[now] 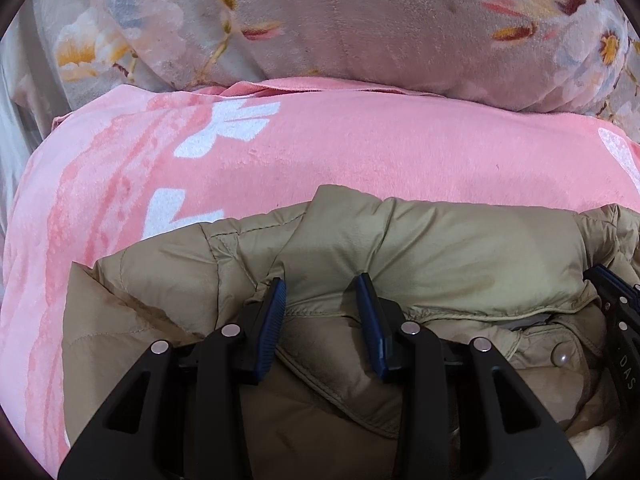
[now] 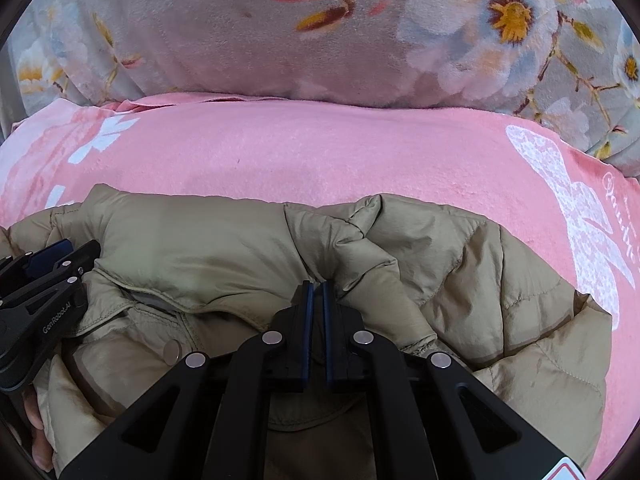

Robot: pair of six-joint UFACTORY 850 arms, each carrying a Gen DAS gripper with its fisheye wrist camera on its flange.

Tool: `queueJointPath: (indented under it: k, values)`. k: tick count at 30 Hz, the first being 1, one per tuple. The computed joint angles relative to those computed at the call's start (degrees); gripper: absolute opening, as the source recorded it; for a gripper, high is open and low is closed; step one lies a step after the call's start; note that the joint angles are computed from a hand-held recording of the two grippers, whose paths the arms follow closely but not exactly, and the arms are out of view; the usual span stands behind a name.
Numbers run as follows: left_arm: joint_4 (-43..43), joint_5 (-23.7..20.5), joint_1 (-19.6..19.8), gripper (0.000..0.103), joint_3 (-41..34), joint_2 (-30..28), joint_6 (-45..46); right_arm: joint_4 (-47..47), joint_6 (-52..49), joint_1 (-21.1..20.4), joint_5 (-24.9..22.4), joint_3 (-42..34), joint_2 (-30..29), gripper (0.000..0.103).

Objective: Fold large clothes
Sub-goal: 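Lift the collar with both tools and fold it toward the hem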

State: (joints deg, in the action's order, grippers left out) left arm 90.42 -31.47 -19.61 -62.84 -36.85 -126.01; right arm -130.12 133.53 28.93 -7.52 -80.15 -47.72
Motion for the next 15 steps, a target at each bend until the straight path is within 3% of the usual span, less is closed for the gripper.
queueJointPath:
  k: [15]
  values:
    - [-0.52, -0.25, -0.11, 0.035, -0.07, -0.01, 0.72, 1.5, -1.5, 0.19, -0.3, -0.18, -0.15, 0.003]
